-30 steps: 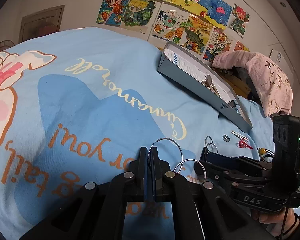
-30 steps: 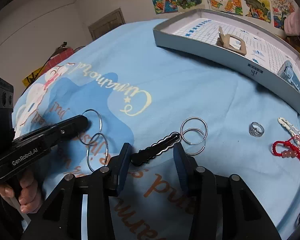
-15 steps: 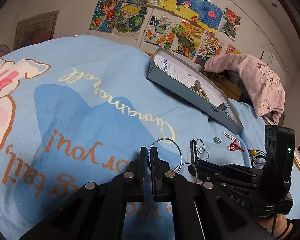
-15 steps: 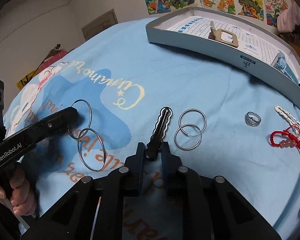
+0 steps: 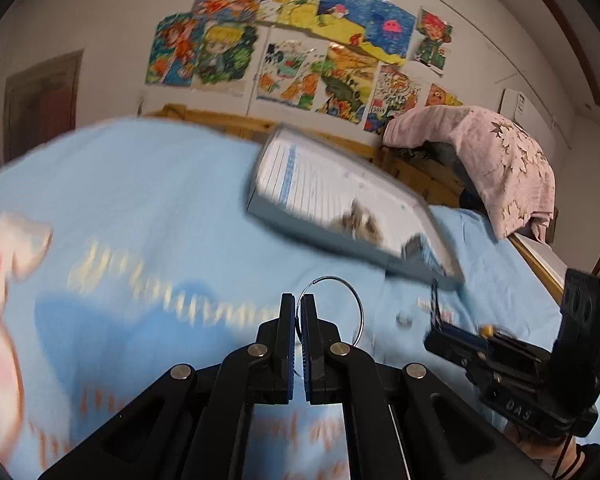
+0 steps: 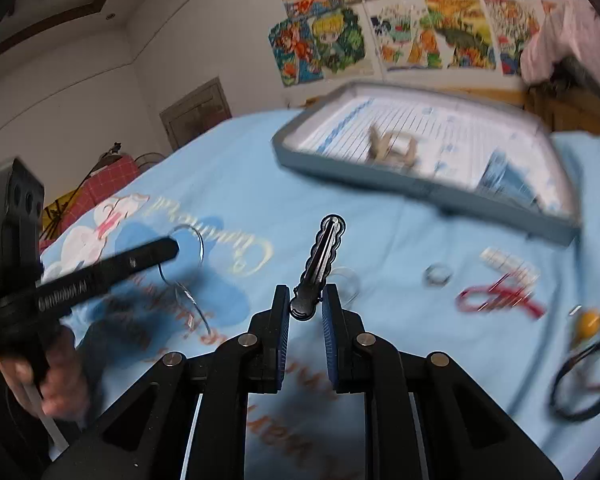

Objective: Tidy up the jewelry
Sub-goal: 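Carry the key ring and black strap into the grey tray and release both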

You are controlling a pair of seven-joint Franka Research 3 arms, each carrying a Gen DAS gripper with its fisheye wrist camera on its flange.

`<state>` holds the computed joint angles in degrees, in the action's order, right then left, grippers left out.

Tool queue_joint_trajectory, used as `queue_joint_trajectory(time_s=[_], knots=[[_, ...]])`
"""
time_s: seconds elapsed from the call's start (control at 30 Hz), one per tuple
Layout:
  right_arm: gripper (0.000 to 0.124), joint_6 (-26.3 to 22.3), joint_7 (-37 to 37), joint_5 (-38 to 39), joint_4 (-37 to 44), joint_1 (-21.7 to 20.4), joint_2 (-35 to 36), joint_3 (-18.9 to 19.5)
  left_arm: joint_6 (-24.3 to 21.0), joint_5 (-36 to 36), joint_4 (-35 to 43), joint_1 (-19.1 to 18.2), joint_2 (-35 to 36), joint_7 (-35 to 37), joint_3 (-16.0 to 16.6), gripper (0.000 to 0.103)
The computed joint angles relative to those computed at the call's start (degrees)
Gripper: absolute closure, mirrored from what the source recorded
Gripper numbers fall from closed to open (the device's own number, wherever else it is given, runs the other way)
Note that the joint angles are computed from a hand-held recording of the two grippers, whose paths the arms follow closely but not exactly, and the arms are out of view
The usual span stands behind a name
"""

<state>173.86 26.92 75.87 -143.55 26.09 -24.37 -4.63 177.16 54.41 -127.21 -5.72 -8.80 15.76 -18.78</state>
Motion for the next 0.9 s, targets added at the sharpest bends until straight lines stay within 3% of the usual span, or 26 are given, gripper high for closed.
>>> queue_joint_trajectory(time_s=[0.17, 0.3, 0.47, 0.63, 0.83, 0.9], knots=[[0.109, -1.36, 3.57, -6.13, 3.88, -3.27, 2.49, -1.83, -5.39, -1.04, 13.63, -3.25, 8.54, 4.85, 1.42, 0.1], [0.109, -1.26, 6.87, -10.94, 10.98, -6.59, 9.28, -1.57, -9.75, -2.52, 24.37, -6.86, 16.74, 9.35, 3.09, 0.1], [0.109, -3.59, 15.38, -20.04, 19.62, -11.89, 17.32, 0.49, -14.61, -14.16, 34.46, -7.98, 26.2, 19.61, 3.22, 0.1], [0.109, -5.71, 25.68, -30.24, 24.34, -15.83, 22.66, 2.78, -17.23, -19.91, 36.71, -10.13, 29.25, 23.55, 5.12, 0.099], [0.109, -6.31, 31.04, -36.05, 24.41, -17.3, 24.07, 4.19, -15.11, -20.59, 34.23, -13.95, 28.43, 23.79, 9.69, 0.099], [0.109, -6.64, 33.55, -38.48, 24.87, -17.62, 24.77, 4.33, -15.62, -21.75, 34.44, -13.94, 28.61, 25.07, 9.61, 0.098]])
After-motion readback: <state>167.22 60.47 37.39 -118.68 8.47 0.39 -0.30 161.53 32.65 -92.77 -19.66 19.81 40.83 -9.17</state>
